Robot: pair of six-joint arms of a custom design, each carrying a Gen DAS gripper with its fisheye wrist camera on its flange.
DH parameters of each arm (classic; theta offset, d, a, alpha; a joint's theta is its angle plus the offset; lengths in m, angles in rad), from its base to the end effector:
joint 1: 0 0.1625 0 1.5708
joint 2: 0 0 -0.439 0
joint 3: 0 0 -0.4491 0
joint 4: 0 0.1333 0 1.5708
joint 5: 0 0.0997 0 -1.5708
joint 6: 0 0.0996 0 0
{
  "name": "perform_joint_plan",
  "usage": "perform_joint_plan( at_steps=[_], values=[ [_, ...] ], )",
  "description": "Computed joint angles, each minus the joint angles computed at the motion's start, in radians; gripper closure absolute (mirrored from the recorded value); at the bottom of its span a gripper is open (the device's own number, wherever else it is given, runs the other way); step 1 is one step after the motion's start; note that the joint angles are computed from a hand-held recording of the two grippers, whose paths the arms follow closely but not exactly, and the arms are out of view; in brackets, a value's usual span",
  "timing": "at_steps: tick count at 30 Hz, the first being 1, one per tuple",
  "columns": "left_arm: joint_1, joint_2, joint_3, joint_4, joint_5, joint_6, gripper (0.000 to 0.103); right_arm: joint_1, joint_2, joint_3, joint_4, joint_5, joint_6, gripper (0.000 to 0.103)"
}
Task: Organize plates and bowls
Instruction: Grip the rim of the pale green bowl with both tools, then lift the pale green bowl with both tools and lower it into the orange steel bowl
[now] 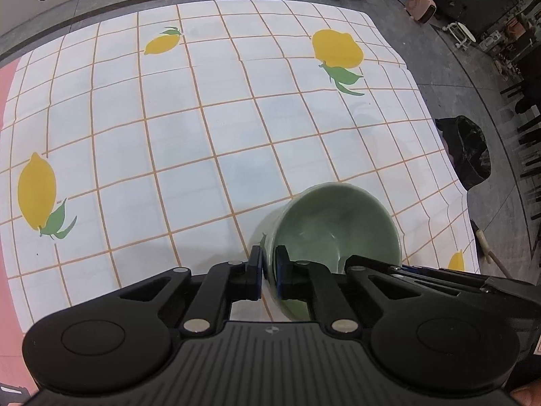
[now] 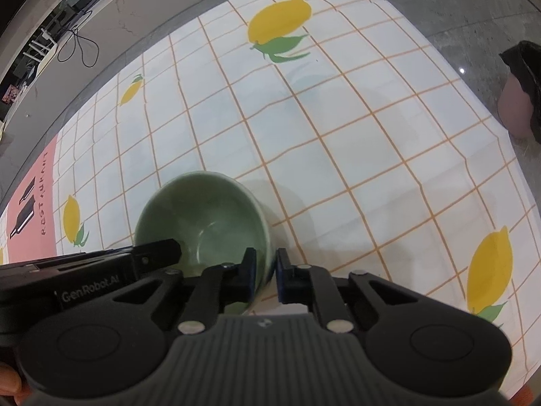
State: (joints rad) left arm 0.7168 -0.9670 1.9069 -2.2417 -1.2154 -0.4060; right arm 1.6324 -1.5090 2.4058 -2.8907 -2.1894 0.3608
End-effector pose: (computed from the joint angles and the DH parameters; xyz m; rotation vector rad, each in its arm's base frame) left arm -0.3310 -0.5113 0.0447 0.6634 2.6166 0.0095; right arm 0.1020 -0.4262 0.2167 -0.5503 -2.4826 0.7027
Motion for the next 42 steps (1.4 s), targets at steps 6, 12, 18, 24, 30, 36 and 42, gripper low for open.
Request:
perform_joint_plan(
  at_steps=[6,12,18,24,30,36,42],
  values=[
    [-0.023,-0.019,0.009,0.013,0.023,0.004,0.096,0.019,-0.015,0.004,0.014,-0.002,0.017,0.095],
    [-0.069,-0.090,0.028,0.059,0.049,-0.021,0.096,0.071,-0.068,0.010,0.060,0.010,0.043,0.095],
    [-0.114,-0.191,0.067,0.113,0.060,-0.076,0.096,0.167,-0.113,0.025,0.105,0.003,0.087,0.095],
    [-0.159,-0.305,0.117,0.160,0.051,-0.145,0.096,0.278,-0.165,0.040,0.178,-0.013,0.128,0.095],
    [-0.205,-0.422,0.154,0.261,0.035,-0.216,0.095,0.356,-0.216,0.051,0.273,0.027,0.172,0.095],
    [-0.228,-0.513,0.191,0.354,-0.007,-0.288,0.094,0.407,-0.250,0.071,0.357,0.079,0.200,0.094],
    [-0.237,-0.573,0.253,0.374,-0.060,-0.340,0.094,0.423,-0.268,0.098,0.436,0.113,0.217,0.094]
  ],
)
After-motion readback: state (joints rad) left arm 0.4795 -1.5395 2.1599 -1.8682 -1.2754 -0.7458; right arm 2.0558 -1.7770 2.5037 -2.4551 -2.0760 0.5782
